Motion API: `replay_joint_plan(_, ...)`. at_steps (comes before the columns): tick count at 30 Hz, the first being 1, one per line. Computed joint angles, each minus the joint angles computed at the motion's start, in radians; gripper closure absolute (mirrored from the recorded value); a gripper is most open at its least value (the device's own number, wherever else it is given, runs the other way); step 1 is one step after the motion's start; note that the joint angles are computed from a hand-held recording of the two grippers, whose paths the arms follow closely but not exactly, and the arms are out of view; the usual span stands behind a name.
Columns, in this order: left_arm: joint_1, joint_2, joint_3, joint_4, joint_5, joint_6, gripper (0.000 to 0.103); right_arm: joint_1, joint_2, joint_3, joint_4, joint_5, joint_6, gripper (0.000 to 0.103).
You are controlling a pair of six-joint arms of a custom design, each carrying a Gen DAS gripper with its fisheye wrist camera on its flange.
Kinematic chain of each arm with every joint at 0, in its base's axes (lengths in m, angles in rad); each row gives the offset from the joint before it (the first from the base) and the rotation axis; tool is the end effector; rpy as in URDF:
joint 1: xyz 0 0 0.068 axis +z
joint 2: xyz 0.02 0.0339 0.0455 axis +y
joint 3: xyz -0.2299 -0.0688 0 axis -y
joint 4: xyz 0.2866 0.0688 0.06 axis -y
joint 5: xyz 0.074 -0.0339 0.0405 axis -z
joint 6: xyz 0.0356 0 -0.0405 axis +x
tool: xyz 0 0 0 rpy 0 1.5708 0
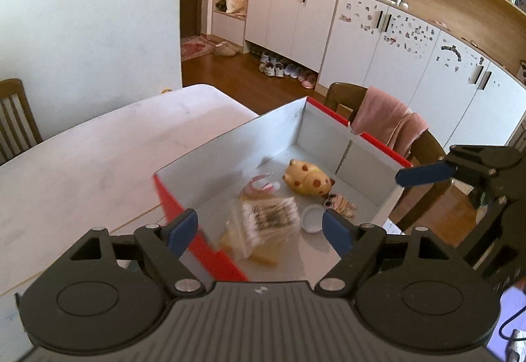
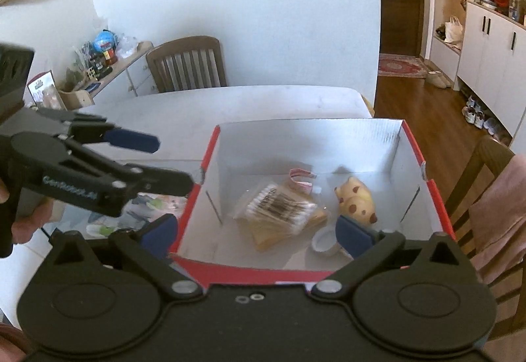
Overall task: Organize objects
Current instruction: 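Withdraw both tools from the box toward the black packet and orange plush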
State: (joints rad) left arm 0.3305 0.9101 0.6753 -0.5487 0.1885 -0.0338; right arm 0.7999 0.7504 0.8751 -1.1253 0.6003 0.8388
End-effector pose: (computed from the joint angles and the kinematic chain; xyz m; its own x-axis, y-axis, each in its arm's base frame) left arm 0.2375 0.0744 0.2098 -0.6607 -0.2618 -0.7036 -0.2156 0.9639 -0.1561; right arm 0.1430 0.1184 0.2784 -0.6742 0.1868 -0.7145 0.1827 0.9796 0.0837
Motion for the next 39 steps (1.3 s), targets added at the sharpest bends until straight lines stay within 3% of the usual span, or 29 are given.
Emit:
replay_joint_plan(5,0.108,-0.190,-0.091,-0.106,0.087,0.028,0.020,0.104,0.083,0.040,-0.018,0.061,0.124,0.001)
replay_joint_plan(8,0.201,-0.305,-0.141,-0.183,0.146,0.072,0.010,0.155,0.153,0.078,-0.030,0.090,0.179,0.001)
replay_joint_plan(13,0.387,-0.455,-0.198,-0.323,0.242,0.182,0.004,0.211,0.263,0.131,-0.008,0.106,0.240,0.001)
replay_joint_plan(18,0.618,-0.505,-0.225,-0.439,0.356,0.336,0.001,0.250,0.390,0.188,0.027,0.104,0.276,0.001)
replay_joint_plan(27,1.046,-0.358,-0.230,-0.526,0.496,0.703,0.001,0.275,0.634,0.320,0.097,0.071,0.255,0.001)
replay_joint_plan(34,1.208,-0.158,-0.215,-0.426,0.501,0.876,0.000,0.259,0.788,0.399,0.141,0.051,0.261,0.001)
replay_joint_plan(39,1.228,-0.054,-0.217,-0.287,0.501,0.911,0.001,0.234,0.849,0.401,0.182,0.044,0.288,0.001)
